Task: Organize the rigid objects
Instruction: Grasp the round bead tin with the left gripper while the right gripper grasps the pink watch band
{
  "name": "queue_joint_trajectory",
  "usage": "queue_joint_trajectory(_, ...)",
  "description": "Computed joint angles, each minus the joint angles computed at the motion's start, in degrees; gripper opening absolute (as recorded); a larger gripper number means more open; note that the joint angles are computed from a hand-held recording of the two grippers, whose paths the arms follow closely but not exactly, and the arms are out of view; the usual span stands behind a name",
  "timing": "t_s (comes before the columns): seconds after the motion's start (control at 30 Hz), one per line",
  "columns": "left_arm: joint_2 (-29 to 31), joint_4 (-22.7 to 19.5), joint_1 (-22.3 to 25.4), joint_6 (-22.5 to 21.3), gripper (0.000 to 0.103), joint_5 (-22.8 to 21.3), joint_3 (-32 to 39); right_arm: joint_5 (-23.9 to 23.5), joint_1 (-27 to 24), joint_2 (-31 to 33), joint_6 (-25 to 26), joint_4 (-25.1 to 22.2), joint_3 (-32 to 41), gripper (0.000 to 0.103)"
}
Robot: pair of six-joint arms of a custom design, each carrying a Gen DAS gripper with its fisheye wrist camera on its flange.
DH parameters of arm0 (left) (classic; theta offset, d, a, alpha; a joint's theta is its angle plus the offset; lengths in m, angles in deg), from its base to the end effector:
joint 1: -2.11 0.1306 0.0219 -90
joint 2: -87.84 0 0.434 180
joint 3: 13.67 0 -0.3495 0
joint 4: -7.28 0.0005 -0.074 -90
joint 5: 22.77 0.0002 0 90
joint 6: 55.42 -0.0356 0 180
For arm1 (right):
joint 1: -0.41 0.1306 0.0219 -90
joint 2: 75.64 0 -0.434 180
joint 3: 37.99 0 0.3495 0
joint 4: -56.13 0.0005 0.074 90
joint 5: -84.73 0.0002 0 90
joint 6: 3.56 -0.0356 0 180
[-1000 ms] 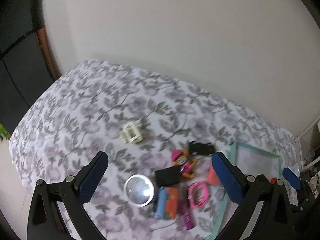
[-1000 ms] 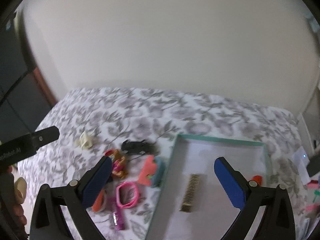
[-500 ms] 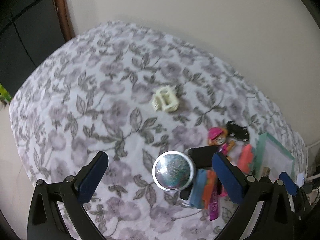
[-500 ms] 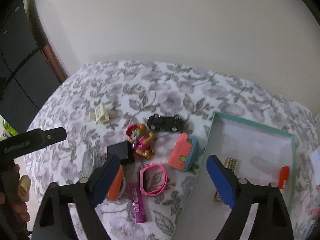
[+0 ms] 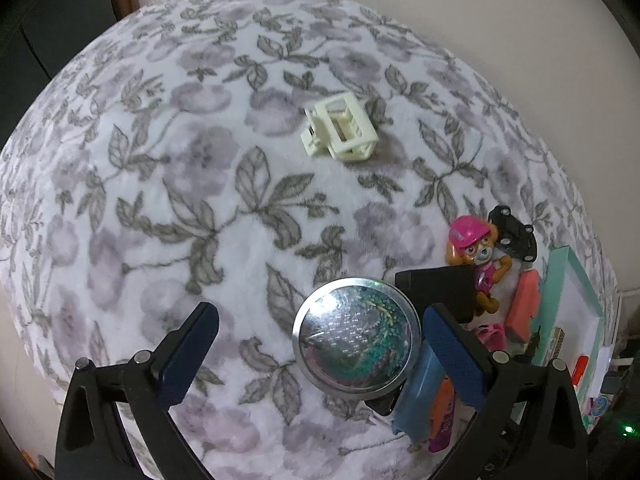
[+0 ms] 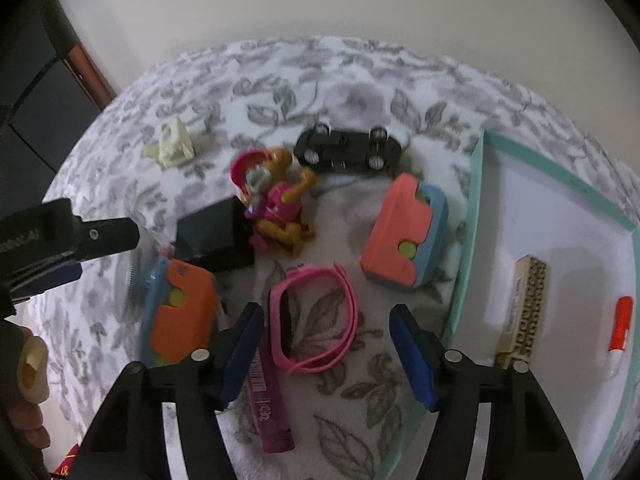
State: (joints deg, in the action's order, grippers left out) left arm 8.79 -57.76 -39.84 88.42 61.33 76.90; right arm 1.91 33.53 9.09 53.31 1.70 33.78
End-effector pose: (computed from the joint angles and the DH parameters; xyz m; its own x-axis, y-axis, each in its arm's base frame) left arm 0.3557 -0.3155 0.3878 -0.9460 -0.2295 -0.2289 -0.2001 0.9690 -0.1445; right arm 0.3080 0.1950 0.3834 -0.9218 0.0461 -0.3850 0.0023 0.9935 0.1135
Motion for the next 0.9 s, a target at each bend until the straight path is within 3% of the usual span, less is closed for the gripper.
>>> queue_joint_trajectory(0.1,0.45,0.56,-0.02,0.21,0.101,0.89,-0.31,-1.82,-0.55,0.04,-0.29,1.56,-0.99,0.067)
queue_joint_trajectory(0.47,1.06,4.40,-0.19,0.78,0.076,4.82,-1.81,-2.12,-0.61,0.23,-0.21,2.67,-1.73,0.060)
queue_joint_trajectory(0.9,1.15,5.46,-0.41,1.31,0.073,4.36,-2.10,-2.85,-0.68,0.20,0.36,2.79,-1.62,0.052)
